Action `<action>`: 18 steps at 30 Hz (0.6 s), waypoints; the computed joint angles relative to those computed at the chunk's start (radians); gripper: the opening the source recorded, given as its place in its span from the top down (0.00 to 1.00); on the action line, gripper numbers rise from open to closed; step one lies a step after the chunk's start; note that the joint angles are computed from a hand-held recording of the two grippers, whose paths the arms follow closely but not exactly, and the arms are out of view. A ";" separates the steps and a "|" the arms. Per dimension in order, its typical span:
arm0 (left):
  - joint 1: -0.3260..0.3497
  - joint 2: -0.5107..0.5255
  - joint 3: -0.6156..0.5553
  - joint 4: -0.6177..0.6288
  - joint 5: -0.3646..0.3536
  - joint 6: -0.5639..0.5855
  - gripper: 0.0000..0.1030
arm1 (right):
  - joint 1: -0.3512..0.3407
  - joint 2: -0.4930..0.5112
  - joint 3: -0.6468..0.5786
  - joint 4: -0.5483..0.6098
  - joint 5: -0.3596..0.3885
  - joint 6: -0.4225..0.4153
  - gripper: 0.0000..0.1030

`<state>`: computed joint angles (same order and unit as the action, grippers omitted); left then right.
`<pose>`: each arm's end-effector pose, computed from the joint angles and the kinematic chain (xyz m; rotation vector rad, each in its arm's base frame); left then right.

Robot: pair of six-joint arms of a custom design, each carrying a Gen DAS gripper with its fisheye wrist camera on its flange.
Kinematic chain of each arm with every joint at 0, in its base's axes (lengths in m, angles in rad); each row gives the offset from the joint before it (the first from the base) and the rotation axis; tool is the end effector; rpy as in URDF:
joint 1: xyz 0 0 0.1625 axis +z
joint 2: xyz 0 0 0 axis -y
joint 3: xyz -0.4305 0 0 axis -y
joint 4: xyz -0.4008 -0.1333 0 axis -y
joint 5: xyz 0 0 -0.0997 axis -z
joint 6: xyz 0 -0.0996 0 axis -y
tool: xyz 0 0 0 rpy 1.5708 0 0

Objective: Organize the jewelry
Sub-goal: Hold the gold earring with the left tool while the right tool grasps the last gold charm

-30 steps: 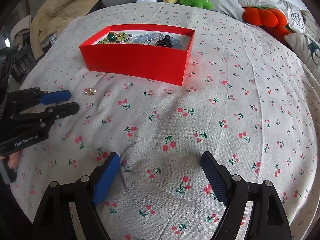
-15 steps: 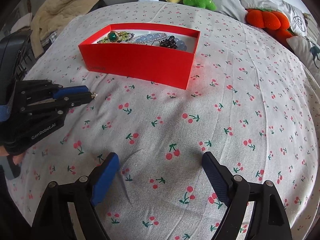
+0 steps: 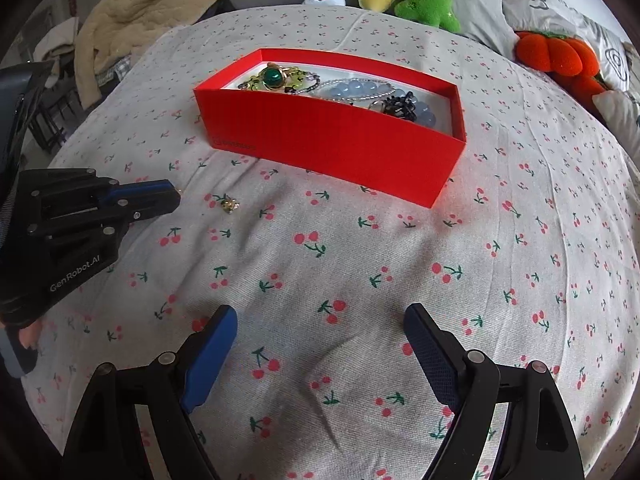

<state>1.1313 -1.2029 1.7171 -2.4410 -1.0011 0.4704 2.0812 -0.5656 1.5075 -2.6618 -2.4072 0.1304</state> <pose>-0.0973 -0.6465 0.3232 0.9934 2.3346 -0.4443 0.3976 -0.5885 0.0179 0.3666 -2.3184 0.4947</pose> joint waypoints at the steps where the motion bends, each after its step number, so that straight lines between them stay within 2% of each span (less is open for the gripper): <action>1: 0.003 -0.004 -0.001 0.003 0.001 -0.005 0.95 | 0.002 0.012 -0.016 0.003 0.001 -0.002 0.16; 7: 0.020 -0.017 -0.016 0.024 -0.001 -0.034 0.95 | 0.004 0.072 -0.102 0.021 0.009 0.022 0.18; 10: 0.024 -0.020 -0.022 0.032 -0.004 -0.044 0.95 | 0.003 0.097 -0.142 0.028 0.002 0.023 0.26; 18: 0.029 -0.024 -0.028 0.047 -0.014 -0.052 0.95 | 0.009 0.153 -0.227 0.062 -0.015 0.013 0.40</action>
